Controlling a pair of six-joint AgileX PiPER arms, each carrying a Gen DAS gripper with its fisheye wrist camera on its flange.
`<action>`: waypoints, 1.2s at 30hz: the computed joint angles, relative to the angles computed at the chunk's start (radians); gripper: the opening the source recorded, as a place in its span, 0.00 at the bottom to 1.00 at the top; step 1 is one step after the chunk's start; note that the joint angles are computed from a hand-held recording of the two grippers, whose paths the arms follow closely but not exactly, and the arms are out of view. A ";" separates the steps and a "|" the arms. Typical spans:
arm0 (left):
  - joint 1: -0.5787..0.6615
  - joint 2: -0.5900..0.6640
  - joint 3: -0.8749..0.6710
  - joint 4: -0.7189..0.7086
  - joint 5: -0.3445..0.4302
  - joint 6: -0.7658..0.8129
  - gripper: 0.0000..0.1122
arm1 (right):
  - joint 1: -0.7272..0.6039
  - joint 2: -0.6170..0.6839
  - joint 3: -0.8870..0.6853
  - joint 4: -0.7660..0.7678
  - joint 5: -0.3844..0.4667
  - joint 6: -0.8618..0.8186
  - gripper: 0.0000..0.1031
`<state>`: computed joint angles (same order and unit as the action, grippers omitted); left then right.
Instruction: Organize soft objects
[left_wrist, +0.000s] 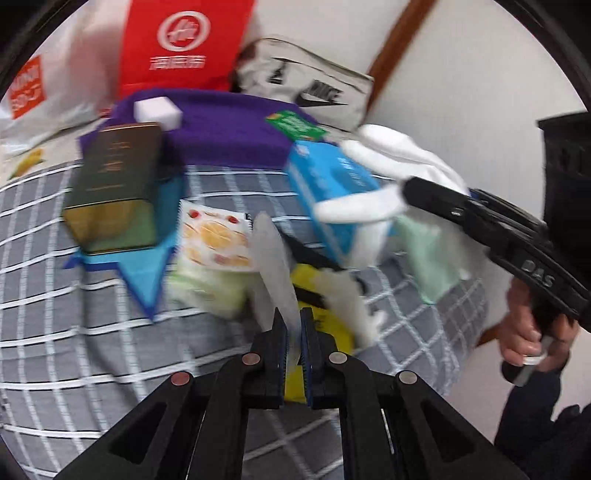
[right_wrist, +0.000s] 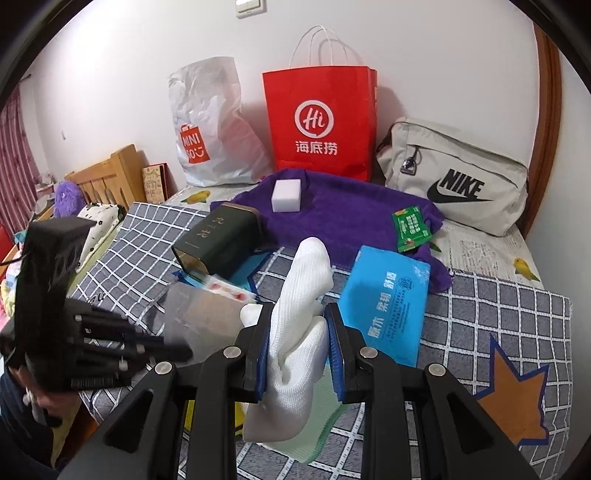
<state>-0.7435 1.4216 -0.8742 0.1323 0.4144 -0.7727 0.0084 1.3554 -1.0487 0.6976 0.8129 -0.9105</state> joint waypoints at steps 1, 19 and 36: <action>0.004 -0.001 0.004 -0.054 -0.023 0.053 0.07 | -0.004 0.002 0.000 0.000 0.002 -0.001 0.26; 0.093 -0.387 0.160 0.162 0.117 -0.204 0.07 | 0.017 0.034 -0.012 0.022 -0.002 -0.005 0.26; 0.217 -0.316 -0.059 0.063 0.170 0.026 0.07 | 0.022 0.104 -0.202 -0.024 0.036 0.089 0.26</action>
